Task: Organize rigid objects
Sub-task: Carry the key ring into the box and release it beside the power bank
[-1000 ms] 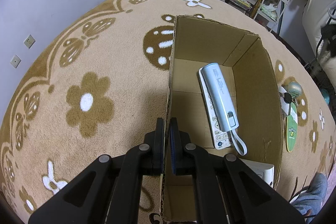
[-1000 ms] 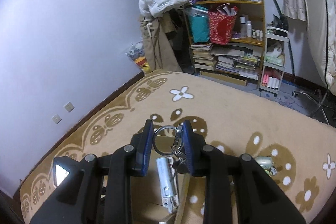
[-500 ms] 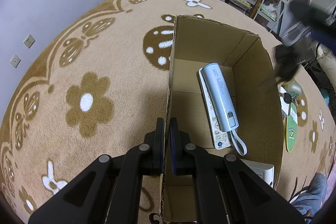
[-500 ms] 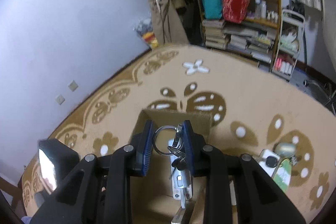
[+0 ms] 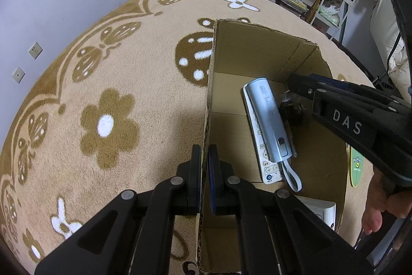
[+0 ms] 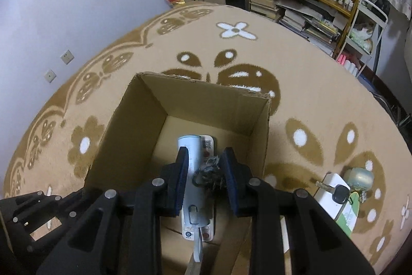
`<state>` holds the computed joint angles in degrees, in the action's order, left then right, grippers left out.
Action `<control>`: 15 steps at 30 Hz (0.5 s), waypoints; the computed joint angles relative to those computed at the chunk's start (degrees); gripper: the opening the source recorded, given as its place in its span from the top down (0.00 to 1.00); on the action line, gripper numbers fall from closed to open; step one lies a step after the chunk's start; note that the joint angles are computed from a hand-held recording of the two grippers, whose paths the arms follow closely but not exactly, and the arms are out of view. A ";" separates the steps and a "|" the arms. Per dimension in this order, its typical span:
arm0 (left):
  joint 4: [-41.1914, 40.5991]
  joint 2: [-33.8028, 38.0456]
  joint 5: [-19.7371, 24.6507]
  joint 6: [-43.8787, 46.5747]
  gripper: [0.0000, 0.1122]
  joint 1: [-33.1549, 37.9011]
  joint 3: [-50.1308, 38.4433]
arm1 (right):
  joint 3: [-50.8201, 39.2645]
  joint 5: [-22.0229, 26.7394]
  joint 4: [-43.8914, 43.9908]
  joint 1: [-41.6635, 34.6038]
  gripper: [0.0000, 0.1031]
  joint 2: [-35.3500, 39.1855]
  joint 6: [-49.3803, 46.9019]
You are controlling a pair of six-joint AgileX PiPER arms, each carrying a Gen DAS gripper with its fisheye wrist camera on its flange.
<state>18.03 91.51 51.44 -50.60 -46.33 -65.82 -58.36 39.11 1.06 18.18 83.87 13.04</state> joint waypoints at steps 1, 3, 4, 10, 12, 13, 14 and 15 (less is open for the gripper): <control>-0.07 -0.12 -0.09 0.16 0.95 0.11 0.11 | -0.13 0.11 0.50 -0.35 0.71 0.12 -0.11; 0.11 0.03 -0.15 -0.31 0.95 -0.20 0.04 | -0.17 0.04 3.99 -1.57 0.71 0.05 -2.57; -0.01 -0.11 -0.16 0.06 0.95 0.04 0.14 | -0.02 0.00 6.18 -2.27 0.71 -0.13 -3.87; -0.09 -0.21 -0.43 0.10 0.95 0.15 0.40 | 1.55 -0.29 13.38 -4.13 0.52 -3.53 -9.94; -0.03 -0.20 -0.38 0.07 0.95 0.08 0.34 | 2.22 -1.32 12.79 -3.99 0.38 -5.63 -9.13; 0.07 -0.18 -0.36 0.03 0.95 0.04 0.36 | 2.50 -2.01 11.31 -3.58 0.35 -6.69 -7.77; 0.19 -0.17 -0.36 -0.06 0.95 -0.02 0.42 | 2.46 -2.27 9.50 -3.23 0.32 -7.67 -6.34; 0.26 -0.05 -0.34 -0.32 0.95 -0.22 0.34 | 2.35 -2.17 8.32 -3.11 0.25 -8.25 -5.50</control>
<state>18.29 91.46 51.10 -50.93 -46.55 -65.48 -56.02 36.94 9.38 15.07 75.62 7.54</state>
